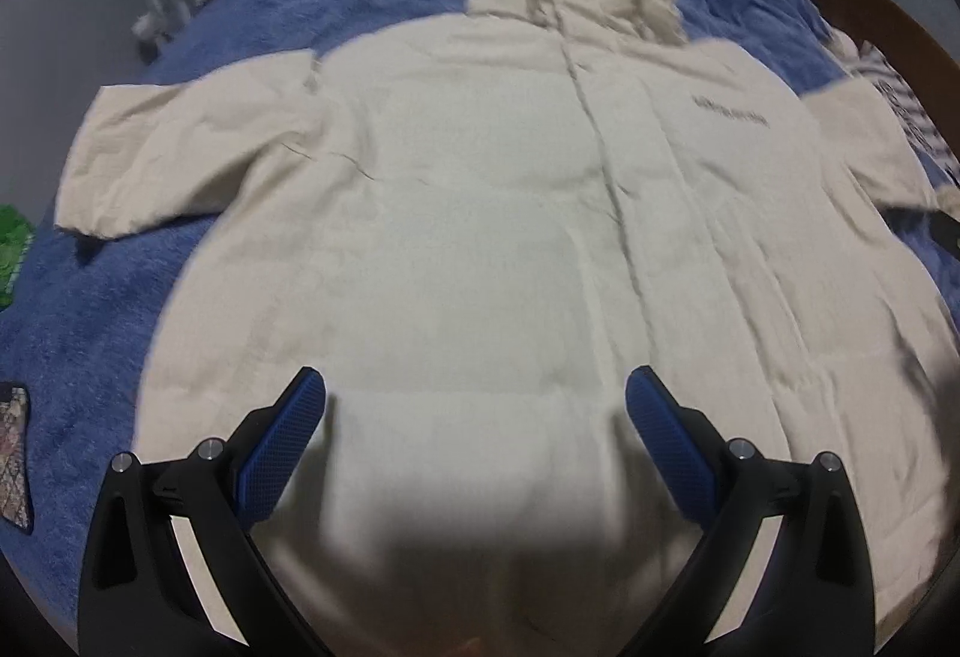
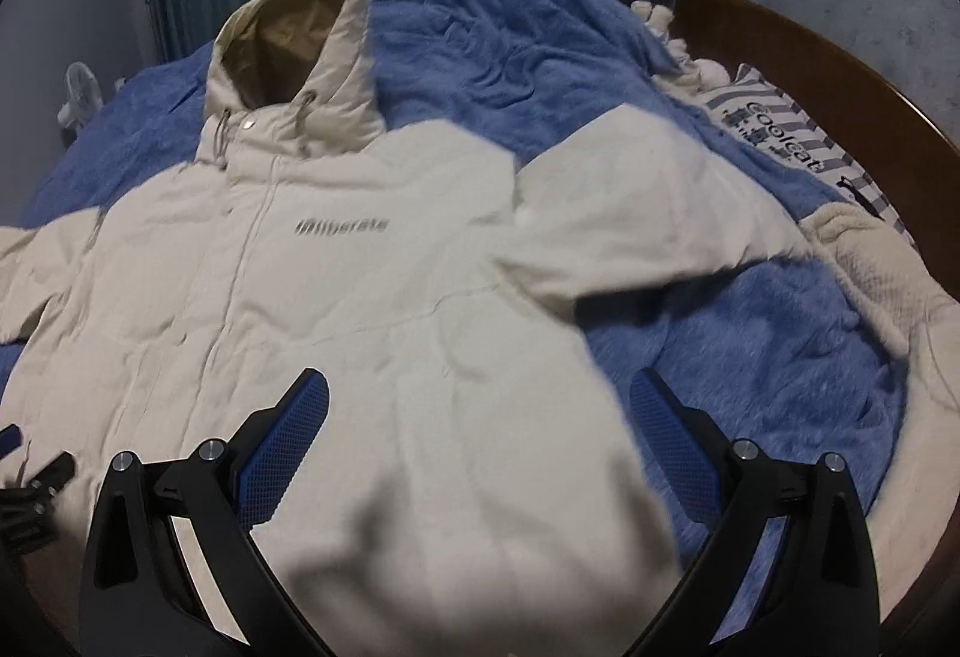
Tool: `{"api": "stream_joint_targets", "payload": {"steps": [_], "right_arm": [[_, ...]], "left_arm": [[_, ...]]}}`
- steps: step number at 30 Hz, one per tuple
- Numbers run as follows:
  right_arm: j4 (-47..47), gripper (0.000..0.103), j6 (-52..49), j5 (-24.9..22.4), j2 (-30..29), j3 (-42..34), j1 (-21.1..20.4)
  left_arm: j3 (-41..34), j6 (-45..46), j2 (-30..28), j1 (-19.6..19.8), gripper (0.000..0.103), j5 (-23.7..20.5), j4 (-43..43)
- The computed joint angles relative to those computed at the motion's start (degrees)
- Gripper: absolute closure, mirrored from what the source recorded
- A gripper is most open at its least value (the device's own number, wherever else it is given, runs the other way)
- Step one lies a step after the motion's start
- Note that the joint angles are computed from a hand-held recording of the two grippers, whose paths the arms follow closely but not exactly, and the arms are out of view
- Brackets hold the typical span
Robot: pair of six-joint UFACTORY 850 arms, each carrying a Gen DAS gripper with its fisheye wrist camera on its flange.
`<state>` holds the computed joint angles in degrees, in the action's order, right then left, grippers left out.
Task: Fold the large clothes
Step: 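Move the right tool to the sleeve beside the hood and grasp its cuff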
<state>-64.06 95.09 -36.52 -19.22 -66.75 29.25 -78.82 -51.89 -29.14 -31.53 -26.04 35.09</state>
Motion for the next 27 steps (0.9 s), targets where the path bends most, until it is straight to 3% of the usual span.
{"api": "stream_joint_targets", "payload": {"steps": [2,4,7,10,13,17,20,24,27], "right_arm": [[-2.8,0.006,1.8,-0.6,0.0,0.0,-0.6],[-3.3,0.006,1.7,-1.0,-0.3,-0.3,-1.5],[-5.3,0.006,5.3,1.4,0.2,0.4,-3.4],[-12.7,0.006,12.6,1.1,0.4,0.9,-4.6],[-16.8,0.006,14.1,-0.5,-0.8,-0.3,-5.8],[-22.0,0.006,16.9,3.0,-1.3,-0.4,-8.5],[-19.5,0.006,14.9,4.1,-2.4,-1.6,-10.5],[-12.0,0.006,8.4,6.1,-4.4,-3.3,-12.8],[-7.5,0.006,5.3,8.6,-5.1,-3.3,-13.9]], "left_arm": [[-1.0,-9.1,-0.5,-0.5,0.007,-3.3,9.5],[-2.2,-11.0,-0.9,-0.1,0.007,-4.5,11.4],[-3.6,-9.5,-0.8,1.3,0.007,-2.7,9.2],[-5.4,-11.4,-1.4,2.1,0.007,-1.5,13.8],[-7.9,-13.3,-2.8,2.2,0.007,-3.5,17.6],[-9.6,-10.2,-4.5,3.9,0.007,1.5,15.8],[-9.8,-8.0,-5.5,4.5,0.007,3.5,13.4],[-12.2,-7.4,-9.0,4.3,0.007,-0.1,12.5],[-12.4,-6.8,-9.9,5.4,0.007,1.0,9.0]]}}
